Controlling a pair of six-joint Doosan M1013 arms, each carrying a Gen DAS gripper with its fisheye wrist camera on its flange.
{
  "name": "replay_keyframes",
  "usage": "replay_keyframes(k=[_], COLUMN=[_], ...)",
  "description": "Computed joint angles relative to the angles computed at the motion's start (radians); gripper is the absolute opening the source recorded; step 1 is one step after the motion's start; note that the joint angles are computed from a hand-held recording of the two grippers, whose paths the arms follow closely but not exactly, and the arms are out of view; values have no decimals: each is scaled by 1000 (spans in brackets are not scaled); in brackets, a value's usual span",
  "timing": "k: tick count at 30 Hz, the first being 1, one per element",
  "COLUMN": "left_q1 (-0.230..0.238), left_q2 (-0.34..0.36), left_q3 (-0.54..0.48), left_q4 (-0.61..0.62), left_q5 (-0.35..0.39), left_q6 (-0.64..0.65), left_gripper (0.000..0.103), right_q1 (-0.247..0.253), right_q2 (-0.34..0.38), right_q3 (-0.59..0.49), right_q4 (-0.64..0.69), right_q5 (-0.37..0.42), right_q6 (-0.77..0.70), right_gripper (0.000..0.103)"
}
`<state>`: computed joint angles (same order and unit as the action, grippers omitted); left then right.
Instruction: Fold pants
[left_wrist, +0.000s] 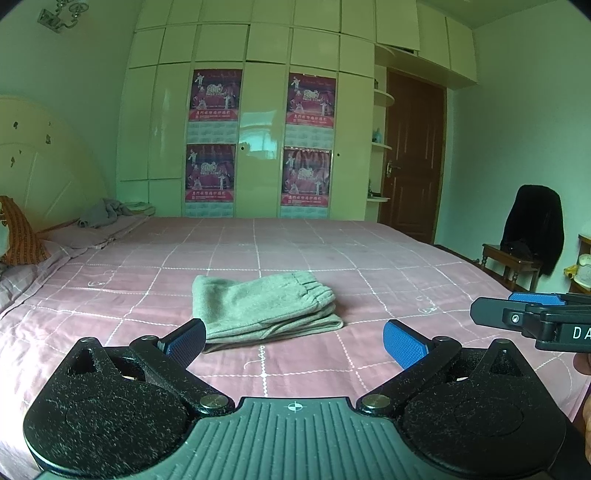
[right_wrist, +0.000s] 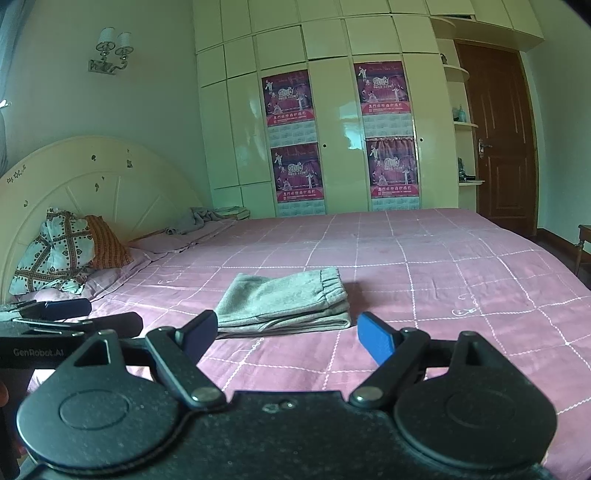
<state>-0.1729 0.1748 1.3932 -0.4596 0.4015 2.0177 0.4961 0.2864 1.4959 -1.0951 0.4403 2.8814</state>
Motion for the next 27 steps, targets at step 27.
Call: replay_keyframes(k=[27], left_q1=[3], left_q2=[0], left_q3=[-5], left_q4=[-8], left_q5=[5], left_q6=[6], left_gripper=[102], right_q1=[6], right_q2=[3], right_q3=[-4], right_q4=[-10], right_q5=[9], right_q6=[12], right_gripper=[83])
